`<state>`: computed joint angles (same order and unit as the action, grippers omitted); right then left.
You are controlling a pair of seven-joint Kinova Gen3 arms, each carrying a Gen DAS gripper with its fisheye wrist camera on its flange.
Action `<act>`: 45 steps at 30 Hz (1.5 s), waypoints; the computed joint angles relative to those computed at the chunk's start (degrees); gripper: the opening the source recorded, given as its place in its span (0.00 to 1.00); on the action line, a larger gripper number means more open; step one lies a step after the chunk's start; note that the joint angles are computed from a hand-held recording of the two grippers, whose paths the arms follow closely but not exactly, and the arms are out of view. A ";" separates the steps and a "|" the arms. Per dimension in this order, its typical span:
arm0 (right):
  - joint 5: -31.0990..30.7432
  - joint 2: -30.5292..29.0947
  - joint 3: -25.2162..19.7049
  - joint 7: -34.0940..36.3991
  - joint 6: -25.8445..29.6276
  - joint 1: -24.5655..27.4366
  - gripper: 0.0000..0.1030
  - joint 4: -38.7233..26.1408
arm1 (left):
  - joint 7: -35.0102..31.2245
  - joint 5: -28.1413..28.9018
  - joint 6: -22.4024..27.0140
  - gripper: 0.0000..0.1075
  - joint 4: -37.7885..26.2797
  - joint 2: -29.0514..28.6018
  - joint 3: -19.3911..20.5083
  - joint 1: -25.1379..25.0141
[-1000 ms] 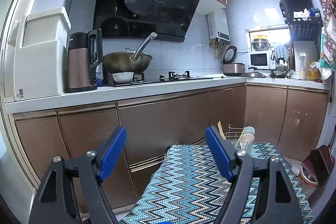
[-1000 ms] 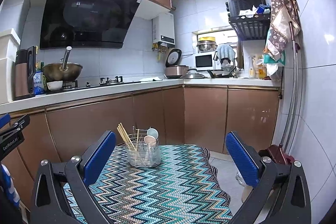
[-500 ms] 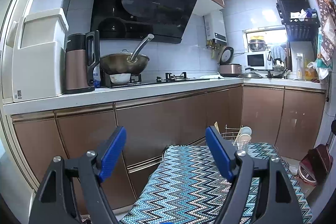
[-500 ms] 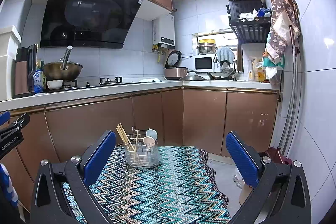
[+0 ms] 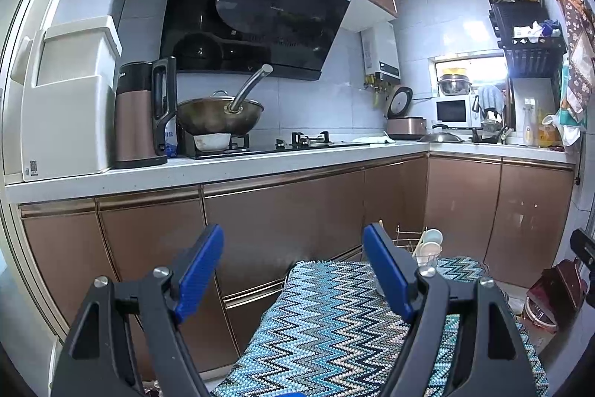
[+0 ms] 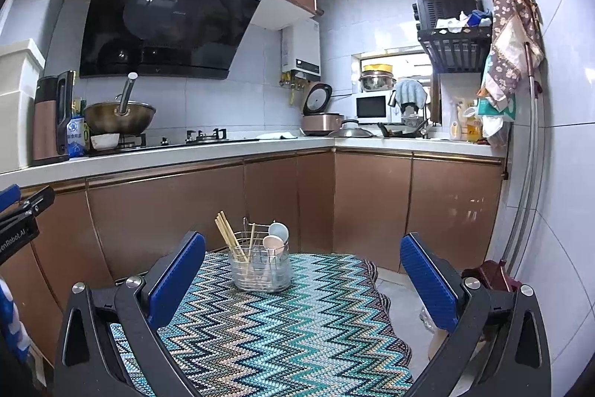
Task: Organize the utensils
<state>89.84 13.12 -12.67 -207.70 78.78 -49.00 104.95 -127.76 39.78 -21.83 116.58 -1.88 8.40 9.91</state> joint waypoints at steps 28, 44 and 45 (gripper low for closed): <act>4.52 3.32 3.67 6.74 -11.99 4.43 1.00 -5.24 | -13.13 13.30 3.25 0.72 -7.10 5.88 -3.93 4.37; 3.32 3.68 3.94 5.93 -10.75 4.35 1.00 -5.33 | -6.74 5.46 7.05 0.72 -8.00 6.86 -6.35 5.74; 3.35 3.73 3.97 5.88 -10.87 4.37 1.00 -5.35 | -6.72 5.40 7.00 0.72 -7.99 6.87 -6.47 5.85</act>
<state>93.18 16.84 -8.70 -201.82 67.91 -44.62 99.60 -134.48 45.18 -14.83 108.59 4.99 1.93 15.76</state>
